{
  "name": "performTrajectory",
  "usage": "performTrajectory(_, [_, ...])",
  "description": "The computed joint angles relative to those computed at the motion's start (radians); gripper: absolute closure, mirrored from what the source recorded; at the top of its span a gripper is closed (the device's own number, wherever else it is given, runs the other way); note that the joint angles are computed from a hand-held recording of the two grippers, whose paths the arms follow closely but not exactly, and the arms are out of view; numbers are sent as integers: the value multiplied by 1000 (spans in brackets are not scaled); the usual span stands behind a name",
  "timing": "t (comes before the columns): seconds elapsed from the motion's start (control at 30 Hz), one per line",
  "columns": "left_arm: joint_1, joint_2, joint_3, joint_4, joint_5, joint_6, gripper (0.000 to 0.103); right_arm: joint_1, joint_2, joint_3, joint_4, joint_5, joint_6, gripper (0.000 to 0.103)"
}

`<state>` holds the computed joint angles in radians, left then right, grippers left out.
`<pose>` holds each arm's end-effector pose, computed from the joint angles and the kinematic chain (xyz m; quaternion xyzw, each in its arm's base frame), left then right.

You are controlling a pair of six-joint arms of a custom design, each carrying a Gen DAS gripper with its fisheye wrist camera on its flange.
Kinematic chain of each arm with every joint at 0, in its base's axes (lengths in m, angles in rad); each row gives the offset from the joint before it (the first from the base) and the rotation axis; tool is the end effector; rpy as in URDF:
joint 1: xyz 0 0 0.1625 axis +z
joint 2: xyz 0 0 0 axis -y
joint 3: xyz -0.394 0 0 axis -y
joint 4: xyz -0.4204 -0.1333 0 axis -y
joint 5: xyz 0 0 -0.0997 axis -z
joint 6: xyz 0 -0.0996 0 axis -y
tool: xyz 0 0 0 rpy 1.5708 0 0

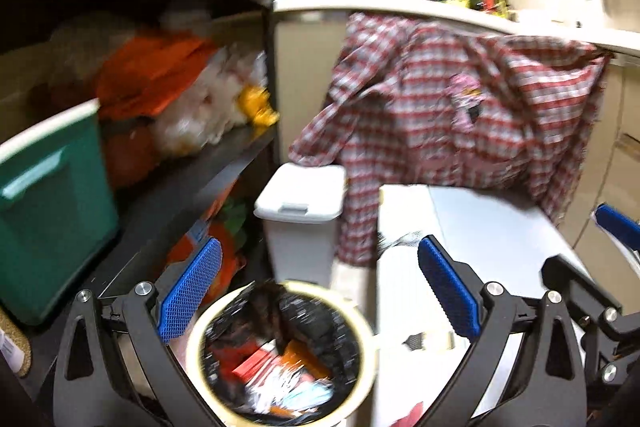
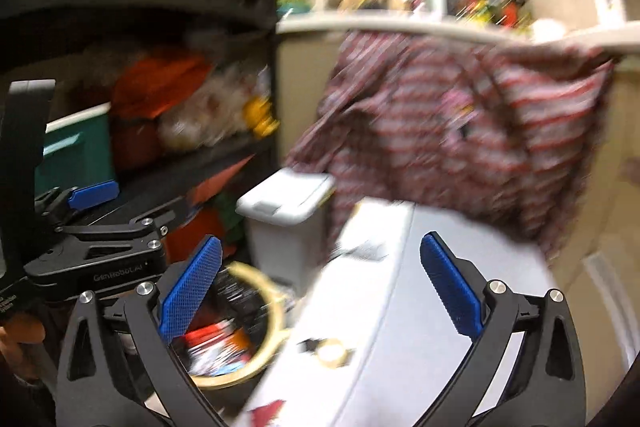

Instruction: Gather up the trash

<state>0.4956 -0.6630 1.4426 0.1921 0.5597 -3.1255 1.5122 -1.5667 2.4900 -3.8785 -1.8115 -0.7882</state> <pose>-0.3865 -0.4564 0.0096 0.3117 0.7887 -0.4566 0.2689 0.0878 -0.3745 0.3012 0.2011 -0.7413 0.5397 0.3446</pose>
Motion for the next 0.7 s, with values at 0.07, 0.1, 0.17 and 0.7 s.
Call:
performTrajectory(0.07, [-25, 19, -18, -34, 7, 46, 8, -24, -25, 17, -84, 6, -10, 5])
performTrajectory(0.1, [-38, 31, -29, -55, 7, 76, 8, -41, -41, 22, -117, 7, 3, 5])
performTrajectory(0.17, [-59, 52, -44, -93, 11, 112, 8, -81, -80, 28, -140, 17, 48, 5])
performTrajectory(0.7, [-67, 157, -113, -163, 135, 157, 8, -263, -121, 24, -230, 68, 127, 5])
